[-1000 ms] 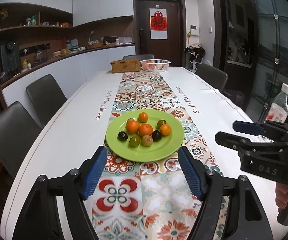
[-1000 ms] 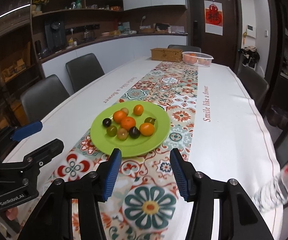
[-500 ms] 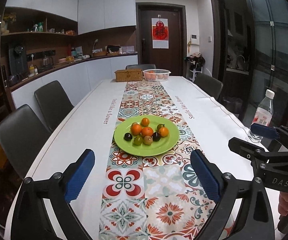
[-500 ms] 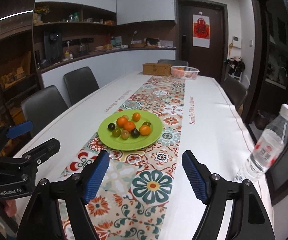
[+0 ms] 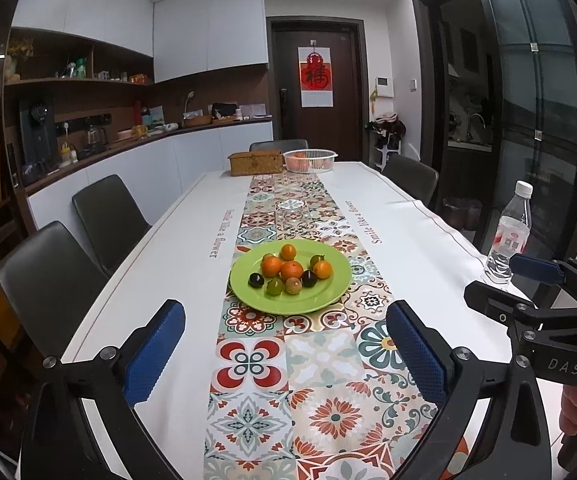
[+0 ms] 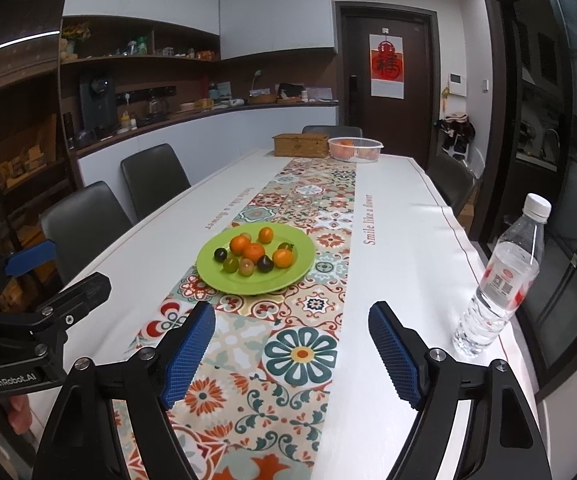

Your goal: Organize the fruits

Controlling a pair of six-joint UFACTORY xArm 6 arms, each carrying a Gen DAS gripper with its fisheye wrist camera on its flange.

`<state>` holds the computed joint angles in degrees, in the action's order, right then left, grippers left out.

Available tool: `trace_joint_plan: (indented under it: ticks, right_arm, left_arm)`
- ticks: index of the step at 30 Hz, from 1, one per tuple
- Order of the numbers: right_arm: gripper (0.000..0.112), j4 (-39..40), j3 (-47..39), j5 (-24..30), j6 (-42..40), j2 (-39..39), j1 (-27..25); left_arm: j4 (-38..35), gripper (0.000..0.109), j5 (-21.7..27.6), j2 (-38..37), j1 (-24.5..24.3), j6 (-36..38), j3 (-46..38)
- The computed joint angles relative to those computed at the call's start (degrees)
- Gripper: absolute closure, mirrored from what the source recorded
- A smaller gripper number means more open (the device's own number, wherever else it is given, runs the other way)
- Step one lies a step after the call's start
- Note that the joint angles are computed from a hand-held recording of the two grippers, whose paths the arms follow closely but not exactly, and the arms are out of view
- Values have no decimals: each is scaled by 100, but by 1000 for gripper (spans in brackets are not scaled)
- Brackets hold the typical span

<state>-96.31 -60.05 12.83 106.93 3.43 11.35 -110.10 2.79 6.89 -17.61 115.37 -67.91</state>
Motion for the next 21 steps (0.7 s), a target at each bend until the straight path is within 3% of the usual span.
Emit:
trace_joint_plan:
  ticks: [21]
  right_arm:
    - [33,-50,254,341,97,-301,118]
  left_arm:
    - [-90,6,35,-187,-7,76,141]
